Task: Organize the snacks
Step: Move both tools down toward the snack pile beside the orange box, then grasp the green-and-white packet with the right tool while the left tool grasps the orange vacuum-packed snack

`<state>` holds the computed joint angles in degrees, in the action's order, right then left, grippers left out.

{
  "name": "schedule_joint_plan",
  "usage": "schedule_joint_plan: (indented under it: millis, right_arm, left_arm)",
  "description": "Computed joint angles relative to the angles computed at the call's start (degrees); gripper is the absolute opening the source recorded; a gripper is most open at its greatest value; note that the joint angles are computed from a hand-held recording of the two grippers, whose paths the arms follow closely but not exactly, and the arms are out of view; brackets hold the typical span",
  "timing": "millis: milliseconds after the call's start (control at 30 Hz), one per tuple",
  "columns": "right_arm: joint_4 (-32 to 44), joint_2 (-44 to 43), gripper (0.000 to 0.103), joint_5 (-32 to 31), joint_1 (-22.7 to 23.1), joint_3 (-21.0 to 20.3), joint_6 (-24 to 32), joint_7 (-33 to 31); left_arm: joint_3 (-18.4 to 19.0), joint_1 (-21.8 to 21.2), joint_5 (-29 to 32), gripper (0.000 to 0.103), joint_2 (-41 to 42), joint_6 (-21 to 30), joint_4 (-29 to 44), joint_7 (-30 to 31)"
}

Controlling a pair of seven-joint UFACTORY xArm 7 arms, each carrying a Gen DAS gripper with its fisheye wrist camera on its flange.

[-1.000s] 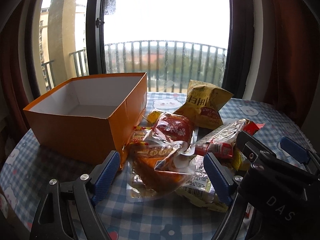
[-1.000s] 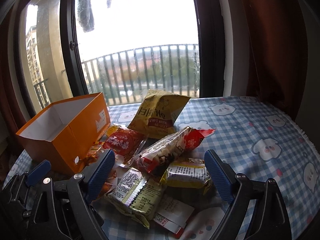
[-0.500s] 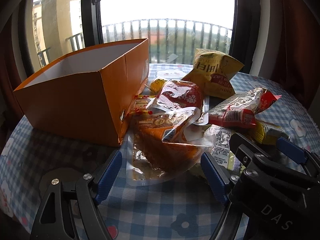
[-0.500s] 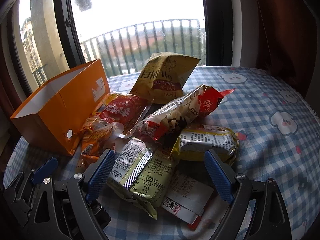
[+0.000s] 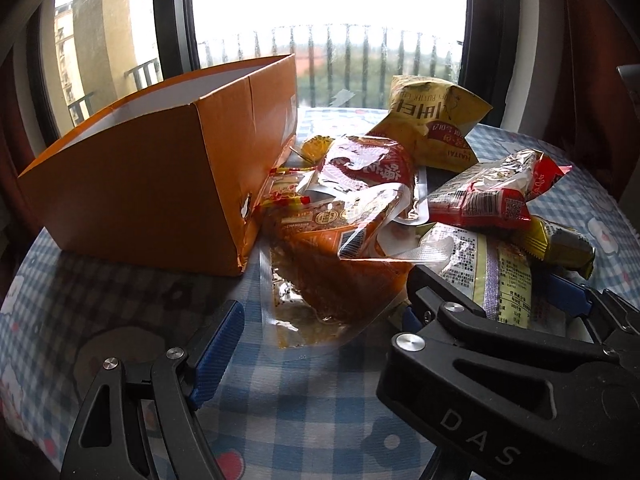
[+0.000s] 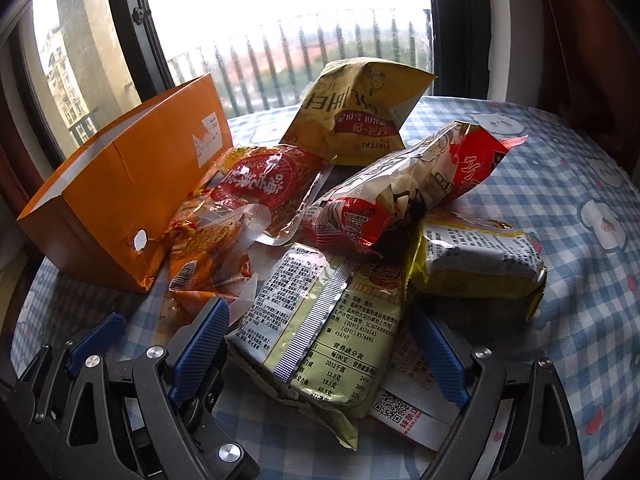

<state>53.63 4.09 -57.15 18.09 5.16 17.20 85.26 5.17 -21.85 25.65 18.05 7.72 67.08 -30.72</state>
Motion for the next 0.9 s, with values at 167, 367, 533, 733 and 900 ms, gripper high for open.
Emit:
schedule_joint_plan:
  millis: [167, 367, 533, 733, 900]
  right_arm:
    - [2.3, 2.7, 0.102, 3.0, 1.2, 0.1, 2.3, -4.8]
    - [3.0, 3.5, 0.098, 2.2, 2.6, -1.0, 2.4, -4.2]
    - [1.4, 2.1, 0.085, 1.8, 2.4, -1.2, 0.8, -3.9]
    - [-0.7, 0.1, 0.079, 0.9, 1.3, -0.7, -0.8, -2.4]
    - [-2.3, -2.4, 0.078, -1.8, 0.3, 0.2, -0.6, 0.2]
  left_arm:
    - [-2.4, 2.0, -3.1, 0.083, 1.1, 2.1, 1.0, 3.1]
    - [-3.1, 2.5, -5.3, 0.083, 1.1, 1.7, 0.6, 5.3]
    - [-2.9, 2.2, -5.9, 0.083, 0.2, 0.7, -0.6, 5.7]
    - [-0.6, -0.2, -2.6, 0.083, -1.5, -0.1, -2.4, 2.8]
    - [0.0, -0.9, 0.0, 0.083, -3.2, -2.0, -4.1, 0.6]
